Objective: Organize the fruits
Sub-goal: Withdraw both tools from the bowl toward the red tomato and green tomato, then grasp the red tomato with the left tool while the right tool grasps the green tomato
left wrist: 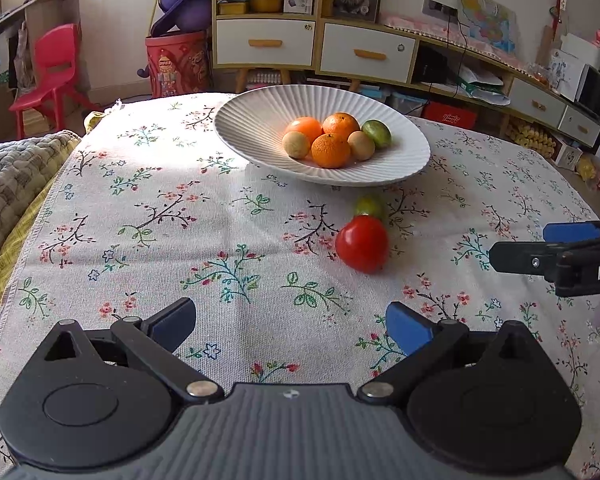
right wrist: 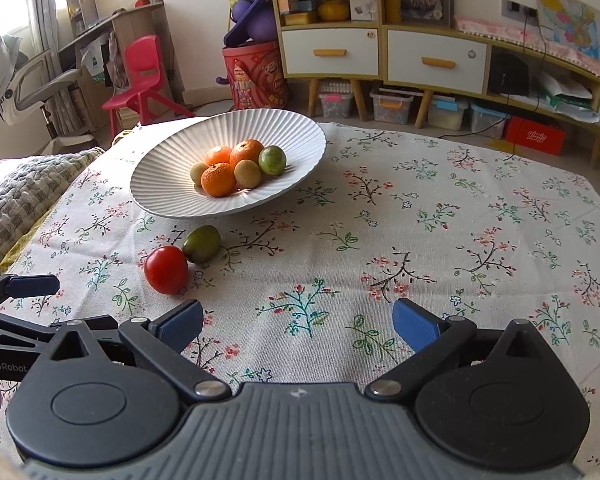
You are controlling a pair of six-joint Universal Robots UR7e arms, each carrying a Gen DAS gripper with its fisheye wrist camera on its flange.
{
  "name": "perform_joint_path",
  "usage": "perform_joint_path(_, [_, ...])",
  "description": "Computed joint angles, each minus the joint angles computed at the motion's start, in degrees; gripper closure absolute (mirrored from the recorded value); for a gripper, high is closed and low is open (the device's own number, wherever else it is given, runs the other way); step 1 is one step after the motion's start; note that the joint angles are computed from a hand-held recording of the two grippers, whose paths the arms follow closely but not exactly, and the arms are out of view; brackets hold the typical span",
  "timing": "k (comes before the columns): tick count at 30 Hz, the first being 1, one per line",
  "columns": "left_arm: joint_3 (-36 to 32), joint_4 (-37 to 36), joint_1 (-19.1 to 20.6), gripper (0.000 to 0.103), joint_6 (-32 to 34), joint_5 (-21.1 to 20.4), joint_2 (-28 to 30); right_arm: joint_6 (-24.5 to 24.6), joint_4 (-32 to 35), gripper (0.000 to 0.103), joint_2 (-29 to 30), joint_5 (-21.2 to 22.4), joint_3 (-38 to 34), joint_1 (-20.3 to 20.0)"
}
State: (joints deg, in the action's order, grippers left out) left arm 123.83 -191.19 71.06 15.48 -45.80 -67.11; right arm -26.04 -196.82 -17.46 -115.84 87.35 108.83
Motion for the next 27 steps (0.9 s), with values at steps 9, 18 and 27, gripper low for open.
perform_joint_path(9, [-2.2, -4.1, 0.9, 0.035, 3.3, -5.0, 3.0, -1.1, 0.0, 0.002, 1.2, -2.2, -1.8, -0.5])
perform_joint_path(18, [-4.7, -1.1, 1.8, 0.071, 3.3, -10.1, 4.3, -0.5, 1.5, 0.002, 1.6, -2.2, -3.1, -0.7])
perform_joint_path(27, [-5.9, 1.0, 2.9, 0.082, 3.0, -12.3, 4.0, -1.0, 2.9, 0.003, 2.3, -1.5, -4.4, -0.5])
